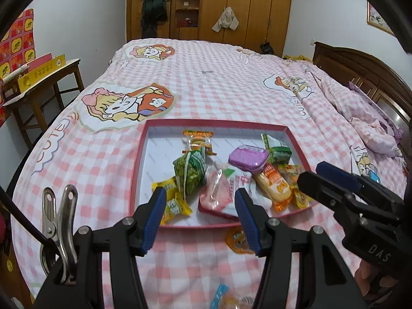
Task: Organize snacks
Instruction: 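Withdraw both tools from the box toward the remaining snacks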
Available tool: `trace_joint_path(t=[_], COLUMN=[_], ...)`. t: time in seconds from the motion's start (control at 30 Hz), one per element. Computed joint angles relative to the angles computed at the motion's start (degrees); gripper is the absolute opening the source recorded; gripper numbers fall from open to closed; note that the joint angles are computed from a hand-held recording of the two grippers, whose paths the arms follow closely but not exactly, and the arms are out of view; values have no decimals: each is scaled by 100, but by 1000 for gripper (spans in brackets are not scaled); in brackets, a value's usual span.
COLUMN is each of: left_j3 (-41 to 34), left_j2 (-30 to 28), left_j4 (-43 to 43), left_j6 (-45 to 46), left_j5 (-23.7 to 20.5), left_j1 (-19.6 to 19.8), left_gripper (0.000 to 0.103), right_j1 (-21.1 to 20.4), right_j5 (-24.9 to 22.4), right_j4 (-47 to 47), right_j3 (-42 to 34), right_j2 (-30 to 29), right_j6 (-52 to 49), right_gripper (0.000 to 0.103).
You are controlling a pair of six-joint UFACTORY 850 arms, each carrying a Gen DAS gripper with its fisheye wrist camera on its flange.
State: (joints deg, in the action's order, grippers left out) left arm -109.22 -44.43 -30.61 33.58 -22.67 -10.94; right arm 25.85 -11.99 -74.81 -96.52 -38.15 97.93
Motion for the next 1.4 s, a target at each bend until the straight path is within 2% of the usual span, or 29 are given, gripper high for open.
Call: trace_joint_path(t=[0.27,0.5,0.77,1.07,1.4], left_j3=[953,1478,2068,2304,2156], left_j2=[583,843,1118,1107,897], left_j4=[-396,-525,-906,-587,-41], left_j6=[331,373,834,706,250], left_j5=[132,30,-50,-72,-188], left_j1=[85,99,64,-69,-159], left_gripper=[58,58,58,58,58], right_j1=[180,320,485,546,475], right_j5=[-161,-173,-218,-263,-128], right_j4=[-452,-253,-514,-490,-859], right_j3=[561,977,1431,1742,1904], right_j2=[355,537,739,839,885], right_j6=[603,513,911,1111,1652], right_gripper=[51,51,51,51,51])
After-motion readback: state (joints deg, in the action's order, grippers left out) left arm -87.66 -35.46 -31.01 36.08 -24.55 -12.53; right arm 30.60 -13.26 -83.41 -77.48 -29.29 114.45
